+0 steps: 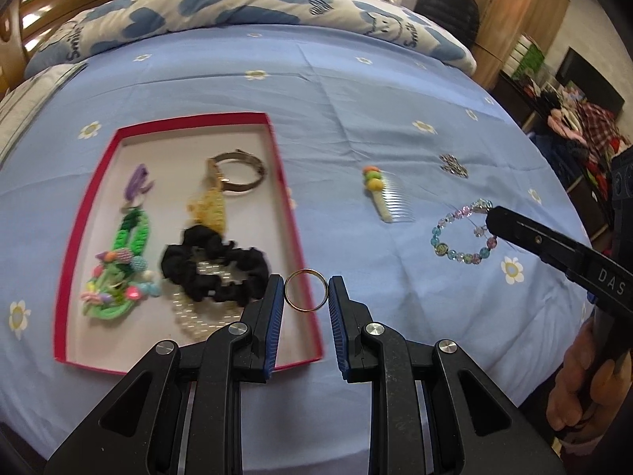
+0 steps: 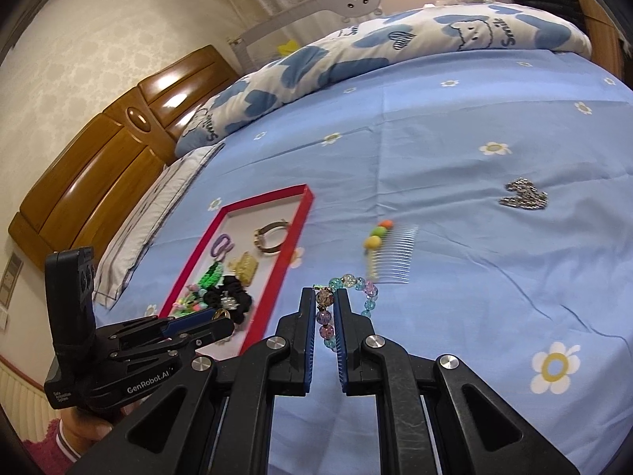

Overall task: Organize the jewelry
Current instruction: 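Carry the ring and crystal bracelet into the red tray and open both tools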

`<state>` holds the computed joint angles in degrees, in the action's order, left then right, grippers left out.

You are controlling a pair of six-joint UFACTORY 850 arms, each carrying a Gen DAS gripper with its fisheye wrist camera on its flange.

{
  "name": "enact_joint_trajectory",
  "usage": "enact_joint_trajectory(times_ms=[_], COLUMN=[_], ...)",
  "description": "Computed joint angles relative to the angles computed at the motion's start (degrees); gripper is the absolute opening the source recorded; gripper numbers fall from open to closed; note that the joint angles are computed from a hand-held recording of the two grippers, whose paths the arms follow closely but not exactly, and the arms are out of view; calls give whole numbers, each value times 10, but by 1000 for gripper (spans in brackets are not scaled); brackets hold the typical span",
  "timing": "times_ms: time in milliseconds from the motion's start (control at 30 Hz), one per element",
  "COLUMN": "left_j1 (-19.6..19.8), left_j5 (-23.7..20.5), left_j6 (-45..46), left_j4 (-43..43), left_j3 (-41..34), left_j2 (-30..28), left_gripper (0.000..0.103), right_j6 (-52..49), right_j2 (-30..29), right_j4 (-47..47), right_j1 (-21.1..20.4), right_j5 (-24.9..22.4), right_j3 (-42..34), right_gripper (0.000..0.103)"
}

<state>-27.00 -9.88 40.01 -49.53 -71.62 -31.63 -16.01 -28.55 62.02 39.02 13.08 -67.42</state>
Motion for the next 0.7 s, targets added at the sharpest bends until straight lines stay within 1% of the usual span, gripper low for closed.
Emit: enact_joint_trajectory(times_ms=[100,300,567,633,700], left_j1=[12,40,76,81,86], left_j5=[4,11,14,17,18], left_j6=[15,38,46,33,34], left_j4=[-21,-58,-81,-67,-68], left_j3=[9,24,30,31,31], left_j2=[6,17,20,21,21], left_gripper=[21,21,21,21,21], right_j6=[5,-20,-23,-21,-56], right_j2=[-11,-40,-83,-93,-104], right_j4=[-11,-5,-24,-32,-3], right_j1=[3,9,16,18,20], right_j5=[-9,-30,-61,-68,-73], right_j3=[-17,-62,-129,-145,-163], right_gripper=[9,9,9,9,9])
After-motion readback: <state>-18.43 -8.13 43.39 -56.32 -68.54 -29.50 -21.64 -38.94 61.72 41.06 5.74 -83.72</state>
